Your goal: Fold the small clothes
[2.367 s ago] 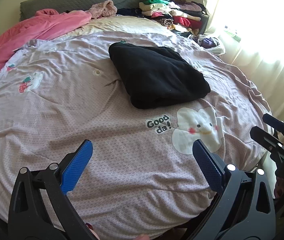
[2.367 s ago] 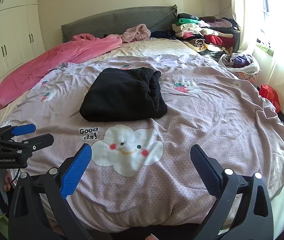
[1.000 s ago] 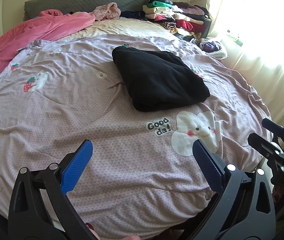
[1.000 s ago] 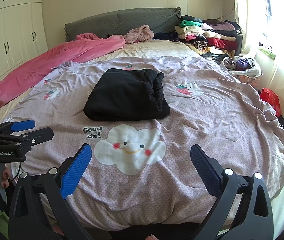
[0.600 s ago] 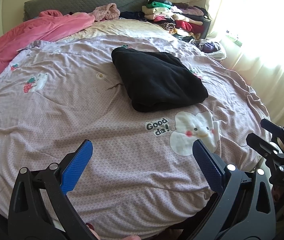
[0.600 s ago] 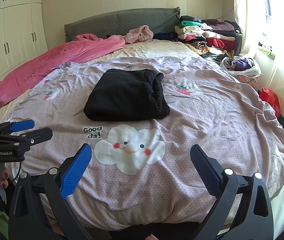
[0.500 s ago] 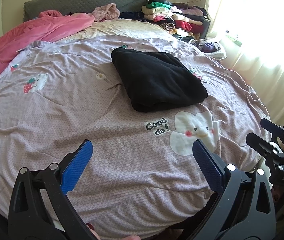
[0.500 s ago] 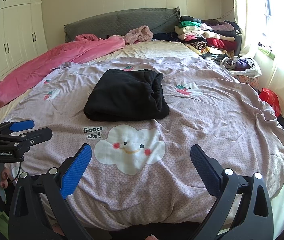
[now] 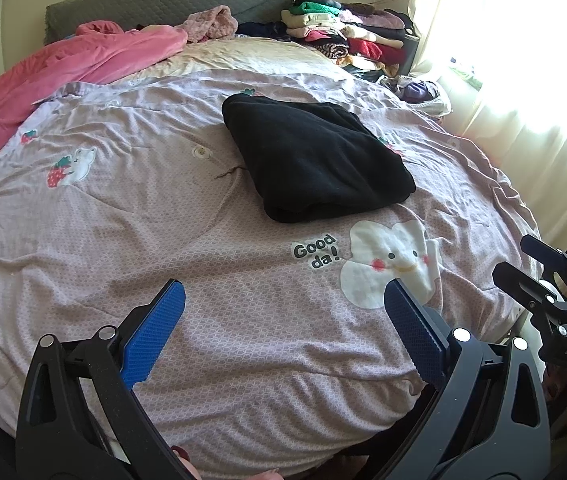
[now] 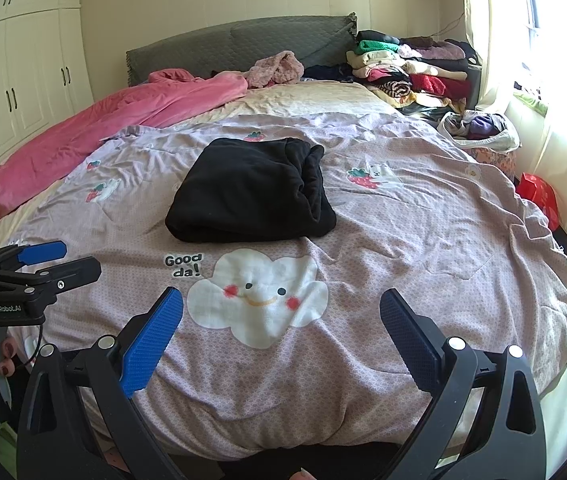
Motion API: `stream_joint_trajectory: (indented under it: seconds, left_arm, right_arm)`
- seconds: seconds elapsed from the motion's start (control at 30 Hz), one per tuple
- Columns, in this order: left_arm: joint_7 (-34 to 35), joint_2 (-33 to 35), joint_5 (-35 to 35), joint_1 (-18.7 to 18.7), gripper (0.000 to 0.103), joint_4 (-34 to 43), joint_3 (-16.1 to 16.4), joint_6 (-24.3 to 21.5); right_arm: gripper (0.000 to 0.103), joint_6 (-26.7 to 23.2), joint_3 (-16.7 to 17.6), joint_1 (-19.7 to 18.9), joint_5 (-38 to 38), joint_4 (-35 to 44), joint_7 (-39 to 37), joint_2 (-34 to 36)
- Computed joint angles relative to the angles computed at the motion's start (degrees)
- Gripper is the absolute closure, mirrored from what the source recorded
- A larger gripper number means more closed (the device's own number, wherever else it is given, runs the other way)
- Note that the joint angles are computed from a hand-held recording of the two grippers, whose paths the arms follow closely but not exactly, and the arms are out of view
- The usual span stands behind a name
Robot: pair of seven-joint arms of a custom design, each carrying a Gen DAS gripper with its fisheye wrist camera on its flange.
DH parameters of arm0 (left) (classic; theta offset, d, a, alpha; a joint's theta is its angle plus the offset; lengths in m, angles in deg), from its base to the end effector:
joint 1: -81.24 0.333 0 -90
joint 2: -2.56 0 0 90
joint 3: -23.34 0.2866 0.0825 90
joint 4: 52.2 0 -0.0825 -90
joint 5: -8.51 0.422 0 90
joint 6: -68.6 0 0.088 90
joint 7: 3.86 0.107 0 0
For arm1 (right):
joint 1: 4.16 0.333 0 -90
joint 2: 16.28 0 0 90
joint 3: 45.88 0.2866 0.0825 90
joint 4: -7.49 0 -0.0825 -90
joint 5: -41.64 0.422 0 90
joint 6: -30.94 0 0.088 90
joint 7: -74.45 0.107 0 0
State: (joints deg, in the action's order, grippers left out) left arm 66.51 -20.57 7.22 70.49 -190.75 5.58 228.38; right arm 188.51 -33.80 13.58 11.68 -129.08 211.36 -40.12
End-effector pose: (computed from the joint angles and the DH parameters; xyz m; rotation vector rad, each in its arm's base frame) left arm 0.4545 -0.2543 0.4973 -1.6983 1.9968 -0.9196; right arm 0.4366 0.2811 0.5161 -1.7854 1.5725 -0.6860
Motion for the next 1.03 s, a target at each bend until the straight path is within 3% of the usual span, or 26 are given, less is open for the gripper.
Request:
stream_joint_trajectory:
  seconds: [0.23,0.33,0.47,0.57,0.67,0.73,0.9,1.03]
  left_arm:
    - [1.0,0.02,-0.69,-0.49,0.009,-0.25,0.72,0.03]
    - [-1.12,-0.28,1.75,1.47,0.009,-0.39,-1.05,0.33]
    - [-1.41,0.2,0.02,1.26,0.009,-0.84,0.51,0.41]
    - [-6.97,0.02,5.55,6.18,0.009,-0.41,-2.26,-0.9]
    - [-9.49,-0.22,6.49,8.08,0.009,-0.78,-0.77,0.44]
    - [-12.47,0.28,8.76,11.66,0.009,0.31,-0.74,0.05]
    - [-20.09,5.06,14.2,20.3,0.009,6.08,2.49,-3.91]
    - [-31.33,12.55,28.28,28.65,0.009,15.37,4.51,-12.39]
  right_arm:
    - [0.005,0.06,0.12,-0.29,-0.17,-0.17,0.52,-0.21]
    - [0.005,-0.19,0.29,-0.73,-0.21,-0.48,1.78,-0.61]
    - [0.005,-0.71,1.23,-2.66,-1.43,-1.4,6.85,-1.73]
    - [0.005,-1.35,2.1,-5.02,-3.08,-3.37,12.63,-4.42]
    - [0.005,-2.93,2.51,-7.42,-4.98,-5.92,17.48,-8.25]
    - [0.005,-5.35,2.74,-9.42,-6.31,-8.54,20.9,-12.33]
    - [0.005,-16.23,1.46,-14.11,-7.76,-17.21,26.52,-24.39]
    - [0.005,-27.45,-1.88,-18.8,-7.65,-23.11,27.77,-30.91]
